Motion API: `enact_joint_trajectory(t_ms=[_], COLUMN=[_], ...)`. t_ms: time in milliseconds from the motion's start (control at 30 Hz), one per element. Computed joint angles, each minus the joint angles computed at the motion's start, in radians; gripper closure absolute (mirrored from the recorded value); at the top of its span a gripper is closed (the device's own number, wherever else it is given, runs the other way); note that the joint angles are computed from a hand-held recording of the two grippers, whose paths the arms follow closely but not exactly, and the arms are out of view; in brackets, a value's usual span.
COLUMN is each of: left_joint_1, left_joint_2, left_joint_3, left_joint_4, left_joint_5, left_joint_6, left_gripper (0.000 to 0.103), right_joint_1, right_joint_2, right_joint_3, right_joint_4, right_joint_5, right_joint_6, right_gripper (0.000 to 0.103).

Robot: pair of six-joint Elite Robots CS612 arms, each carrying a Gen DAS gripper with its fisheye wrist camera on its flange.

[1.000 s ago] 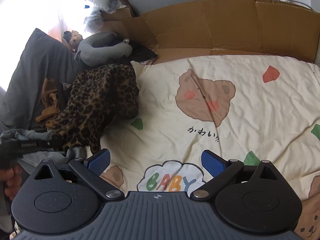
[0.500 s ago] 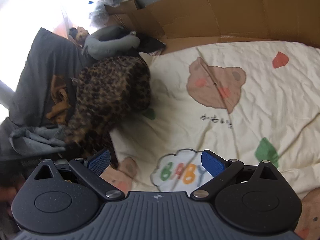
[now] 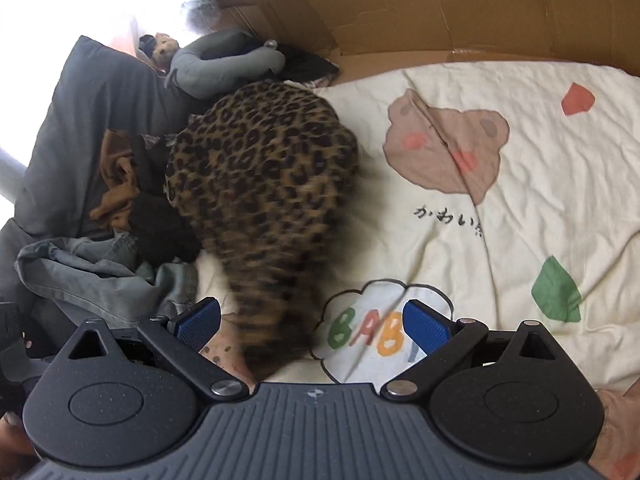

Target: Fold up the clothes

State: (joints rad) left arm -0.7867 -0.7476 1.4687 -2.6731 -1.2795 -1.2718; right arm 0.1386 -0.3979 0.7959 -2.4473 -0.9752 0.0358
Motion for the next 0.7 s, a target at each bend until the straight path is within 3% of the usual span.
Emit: enact_joint_trajectory(t_ms=[133, 300, 500, 700], left_joint_1=[0.016, 0.038, 0.083, 0.120], left_joint_2=[-0.011, -0.017, -0.005, 0.002], left_joint_3=[0.023, 0.028, 0.007, -0.003], left_joint_4=[0.048, 0.096, 0.113, 0.094], left_joint_5=[0.000, 0.093, 0.183, 0.221], left_joint_6=[-0.039, -0.022, -0.022, 0.038], left_gripper=[0.087, 0.071, 0.071, 0.071], right_joint_1=[-0.001, 0.001, 0.001, 0.000], right_joint_2=[0.007, 0.016, 0.024, 0.034], right_joint_3=[-0.001, -0.001, -0.007, -0.020], right_joint_4=[-0.006, -0.037, -0.029, -0.046], right_joint_5=[-0.008, -0.053, -0.062, -0.059], right_joint_6=[0.006, 0.020, -0.003, 0.001], right_gripper=[0.003, 0.003, 0.003, 0.003])
